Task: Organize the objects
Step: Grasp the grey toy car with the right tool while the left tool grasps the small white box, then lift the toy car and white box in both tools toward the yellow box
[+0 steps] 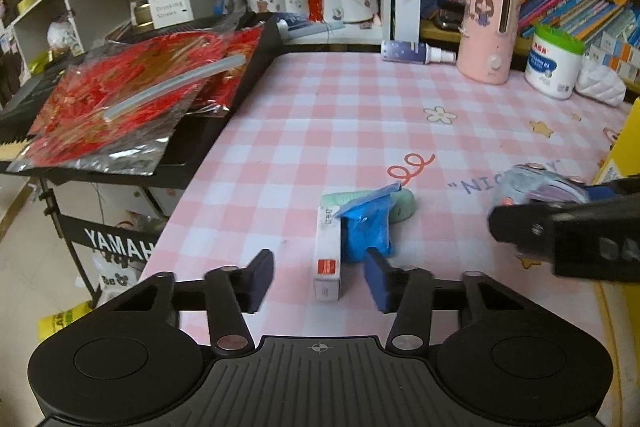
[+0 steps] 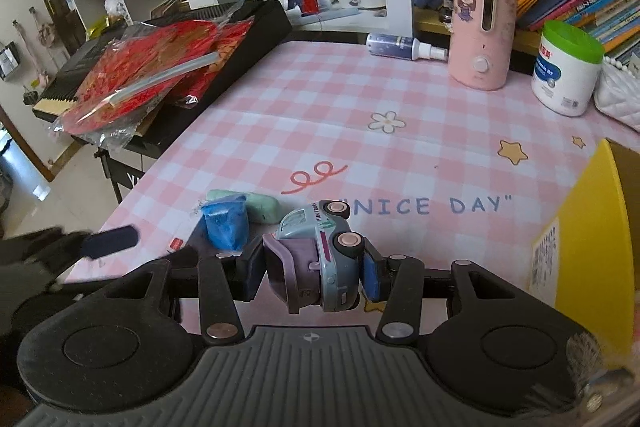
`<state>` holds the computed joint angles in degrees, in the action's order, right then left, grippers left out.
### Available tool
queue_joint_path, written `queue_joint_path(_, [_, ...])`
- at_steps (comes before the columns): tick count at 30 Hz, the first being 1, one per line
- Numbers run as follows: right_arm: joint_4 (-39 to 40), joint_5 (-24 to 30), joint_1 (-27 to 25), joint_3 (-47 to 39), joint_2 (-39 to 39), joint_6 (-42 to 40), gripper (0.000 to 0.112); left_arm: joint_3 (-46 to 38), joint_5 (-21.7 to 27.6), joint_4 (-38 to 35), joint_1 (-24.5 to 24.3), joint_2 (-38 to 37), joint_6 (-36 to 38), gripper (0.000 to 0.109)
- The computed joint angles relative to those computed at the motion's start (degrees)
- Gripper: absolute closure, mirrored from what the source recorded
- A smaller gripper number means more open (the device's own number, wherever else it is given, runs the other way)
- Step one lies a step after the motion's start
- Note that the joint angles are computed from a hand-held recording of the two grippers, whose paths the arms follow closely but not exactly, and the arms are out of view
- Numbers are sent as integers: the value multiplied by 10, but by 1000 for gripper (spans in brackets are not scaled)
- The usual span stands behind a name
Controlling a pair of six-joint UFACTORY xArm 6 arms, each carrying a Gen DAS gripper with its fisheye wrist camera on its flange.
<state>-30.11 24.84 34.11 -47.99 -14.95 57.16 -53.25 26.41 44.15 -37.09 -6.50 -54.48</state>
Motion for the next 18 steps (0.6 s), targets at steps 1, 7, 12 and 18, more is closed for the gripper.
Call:
queue_joint_path(1, [1, 1, 0, 1, -2, -1, 68, -5, -3, -10, 2, 8, 11, 70])
queue_joint_path(7, [-1, 13, -1, 11, -15, 2, 68, -18, -7, -56, 6, 35, 58, 87])
queue_joint_path(12, [-7, 27, 1, 21, -30, 18, 68, -7, -15, -86, 10, 26, 75, 96])
queue_joint_path(18, [-27, 44, 10, 30, -47, 48, 68, 38, -21, -86, 9, -35, 61, 96])
